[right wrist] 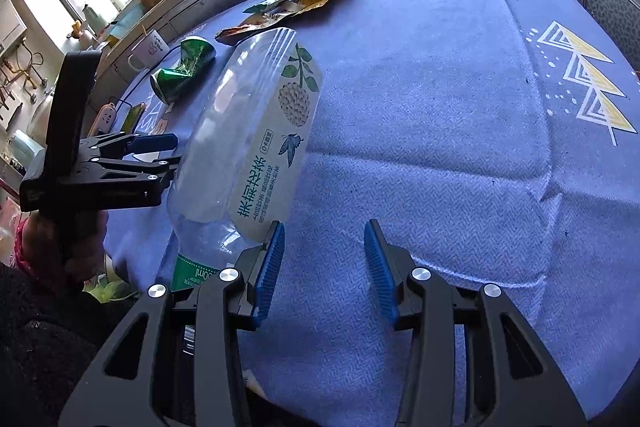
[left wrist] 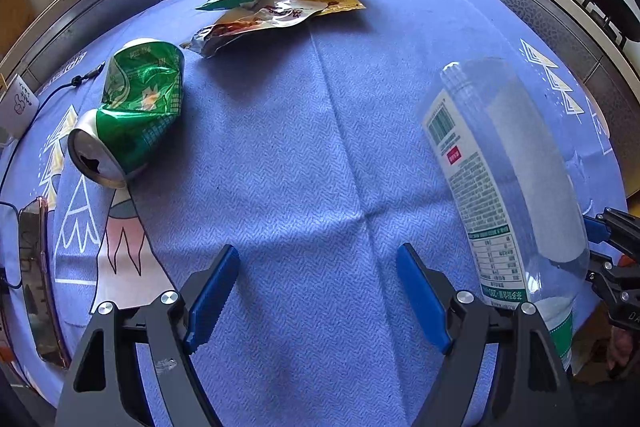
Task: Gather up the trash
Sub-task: 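Grasp the clear plastic water bottle with the right tool and lift it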
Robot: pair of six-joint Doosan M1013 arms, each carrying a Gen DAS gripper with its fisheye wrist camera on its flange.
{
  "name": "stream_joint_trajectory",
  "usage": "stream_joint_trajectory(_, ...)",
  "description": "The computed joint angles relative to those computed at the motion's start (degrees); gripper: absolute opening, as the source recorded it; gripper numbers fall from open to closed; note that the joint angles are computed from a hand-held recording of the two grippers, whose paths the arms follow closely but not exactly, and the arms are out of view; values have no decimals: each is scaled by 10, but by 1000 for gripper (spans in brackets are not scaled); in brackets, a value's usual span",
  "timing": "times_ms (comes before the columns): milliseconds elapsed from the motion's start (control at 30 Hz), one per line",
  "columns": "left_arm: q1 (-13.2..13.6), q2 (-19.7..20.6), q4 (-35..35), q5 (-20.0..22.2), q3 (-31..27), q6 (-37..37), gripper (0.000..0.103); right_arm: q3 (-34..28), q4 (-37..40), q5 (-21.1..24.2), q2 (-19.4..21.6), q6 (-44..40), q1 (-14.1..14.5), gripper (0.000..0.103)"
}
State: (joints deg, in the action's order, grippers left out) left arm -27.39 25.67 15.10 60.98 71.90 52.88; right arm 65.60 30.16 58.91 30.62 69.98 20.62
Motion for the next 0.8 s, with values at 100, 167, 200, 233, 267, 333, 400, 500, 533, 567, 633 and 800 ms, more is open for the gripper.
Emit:
stream_joint_trajectory(100, 2, -3, -1, -5, 5, -2, 81, -2, -2, 3, 1, -1, 4, 42)
stream_joint_trajectory(167, 3, -4, -4, -8, 6, 0, 81, -5, -3, 6, 3, -3, 6, 42)
stream_joint_trajectory(200, 4, -4, -5, -9, 6, 1, 81, -6, -4, 7, 3, -4, 7, 42)
stream_joint_trajectory(233, 4, -5, -5, -11, 8, 0, 81, -8, -5, 8, 4, -4, 8, 42)
stream_joint_trajectory(267, 5, -5, -6, -13, 8, 1, 81, -9, -5, 9, 5, -4, 8, 42)
stream_joint_trajectory(333, 5, -6, -7, -15, 10, 2, 81, -11, -7, 7, 6, -4, 10, 42)
stream_joint_trajectory(400, 6, -7, -8, -17, 11, 2, 81, -12, -7, 3, 6, -5, 11, 42)
stream_joint_trajectory(500, 7, -8, -10, -20, 13, 2, 81, -15, -4, -2, 6, -9, 12, 42)
stream_joint_trajectory(533, 8, -9, -13, -22, 14, 3, 81, -17, -3, -2, 8, -12, 13, 42)
stream_joint_trajectory(567, 10, -10, -16, -25, 15, 5, 81, -21, 1, 1, 10, -15, 14, 42)
stream_joint_trajectory(633, 14, -17, -25, -40, 21, 3, 82, -26, 9, 4, 14, -22, 16, 42)
stream_joint_trajectory(800, 20, -38, -15, -70, 31, -12, 90, -46, 27, 14, 28, -50, 24, 40)
